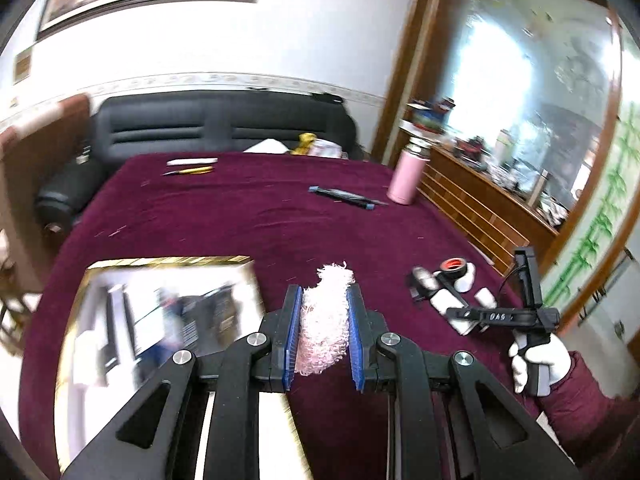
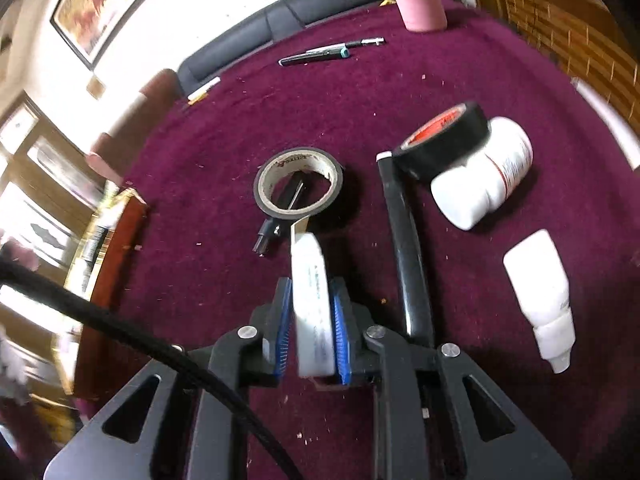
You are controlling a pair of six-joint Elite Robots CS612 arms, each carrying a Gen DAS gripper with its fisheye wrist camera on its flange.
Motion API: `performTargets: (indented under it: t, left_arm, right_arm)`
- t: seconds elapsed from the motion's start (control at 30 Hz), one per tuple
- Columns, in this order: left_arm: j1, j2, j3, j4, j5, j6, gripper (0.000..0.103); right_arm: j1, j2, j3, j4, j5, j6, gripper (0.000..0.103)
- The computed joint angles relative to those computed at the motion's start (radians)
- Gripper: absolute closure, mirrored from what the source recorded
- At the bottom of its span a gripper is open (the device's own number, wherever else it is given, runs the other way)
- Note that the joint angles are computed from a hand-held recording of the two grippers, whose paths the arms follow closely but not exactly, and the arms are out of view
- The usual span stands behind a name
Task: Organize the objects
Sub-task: 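Carry both items into the tray and open both grippers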
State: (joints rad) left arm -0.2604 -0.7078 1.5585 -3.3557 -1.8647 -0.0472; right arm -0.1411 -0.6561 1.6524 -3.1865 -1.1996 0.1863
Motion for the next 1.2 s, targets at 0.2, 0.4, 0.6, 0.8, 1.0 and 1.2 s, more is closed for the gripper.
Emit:
performTargets:
  t: [0.2, 0.4, 0.6, 0.8, 1.0, 1.2]
  left_arm:
    - [0.045, -0.007, 0.071, -0.097, 0.012, -0.073, 0.085]
    - [0.079, 0.0, 0.096, -0.121, 0.037, -0.111, 0.085]
    - [0.106, 0.002, 0.11, -0.062, 0.103, -0.129, 0.085]
    - [0.106, 0.015, 0.1, 0.031, 0.182, -0.113, 0.085]
    - [0.111, 0.028, 0.089, 0.051, 0.218, -0.086, 0.085]
    - [0.127, 0.036, 0.084, 0.038, 0.191, -0.096, 0.079]
  right_arm:
    - [0.016, -0.006, -0.011, 0.022, 0.03, 0.026, 0.091]
    - [0.014, -0.007, -0.018, -0.021, 0.268, 0.095, 0.091]
    - [0.085, 0.01, -0.118, 0.112, 0.409, 0.003, 0.091]
    - [0.175, 0.051, -0.242, 0.334, 0.445, -0.16, 0.09]
    - [0.233, 0.073, -0.302, 0.477, 0.42, -0.275, 0.09]
    - [0.262, 0.079, -0.322, 0.543, 0.364, -0.338, 0.09]
